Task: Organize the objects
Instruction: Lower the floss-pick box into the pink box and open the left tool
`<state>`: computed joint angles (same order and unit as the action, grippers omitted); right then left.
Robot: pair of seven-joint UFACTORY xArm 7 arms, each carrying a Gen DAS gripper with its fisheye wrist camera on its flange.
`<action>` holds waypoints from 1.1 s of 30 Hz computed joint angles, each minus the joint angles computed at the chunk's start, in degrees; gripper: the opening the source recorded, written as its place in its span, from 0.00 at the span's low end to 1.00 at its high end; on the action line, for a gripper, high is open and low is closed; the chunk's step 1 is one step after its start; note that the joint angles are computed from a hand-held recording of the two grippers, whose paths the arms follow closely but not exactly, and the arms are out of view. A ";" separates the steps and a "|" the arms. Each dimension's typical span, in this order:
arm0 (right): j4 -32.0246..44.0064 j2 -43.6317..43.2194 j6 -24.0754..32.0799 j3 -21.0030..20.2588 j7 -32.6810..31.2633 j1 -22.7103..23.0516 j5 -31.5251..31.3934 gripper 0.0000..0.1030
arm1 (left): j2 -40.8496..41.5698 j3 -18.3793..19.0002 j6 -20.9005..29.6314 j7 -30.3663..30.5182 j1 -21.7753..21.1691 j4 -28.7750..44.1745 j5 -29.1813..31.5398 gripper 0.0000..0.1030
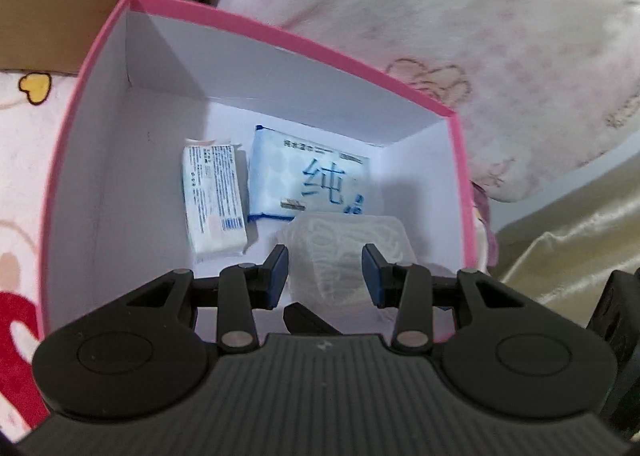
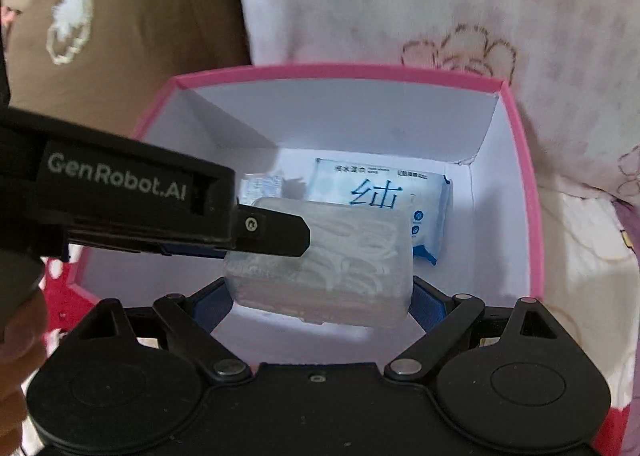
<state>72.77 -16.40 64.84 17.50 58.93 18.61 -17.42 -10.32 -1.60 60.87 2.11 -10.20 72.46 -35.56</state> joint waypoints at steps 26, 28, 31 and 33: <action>-8.19 -1.10 -9.88 -3.77 -6.02 -0.53 8.95 0.58 | 2.04 -2.26 -8.20 0.26 -0.11 -4.14 10.12 0.32; -10.48 -2.70 -12.48 -3.49 -2.88 -1.57 8.91 0.52 | 2.12 -2.28 -9.19 -0.17 -0.37 -4.42 10.45 0.32; -10.47 -3.01 -12.18 -1.87 -0.57 -2.76 6.00 0.49 | 1.90 -2.03 -10.50 0.02 -0.64 -5.17 9.82 0.32; -8.97 -1.82 -10.81 -0.85 0.21 -2.93 4.11 0.49 | 1.39 -2.07 -11.44 -0.44 -0.66 -5.79 10.36 0.32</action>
<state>63.80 -18.21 54.02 16.65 59.14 15.68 -13.30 -8.93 -3.67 49.43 1.67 -10.87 66.67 -25.20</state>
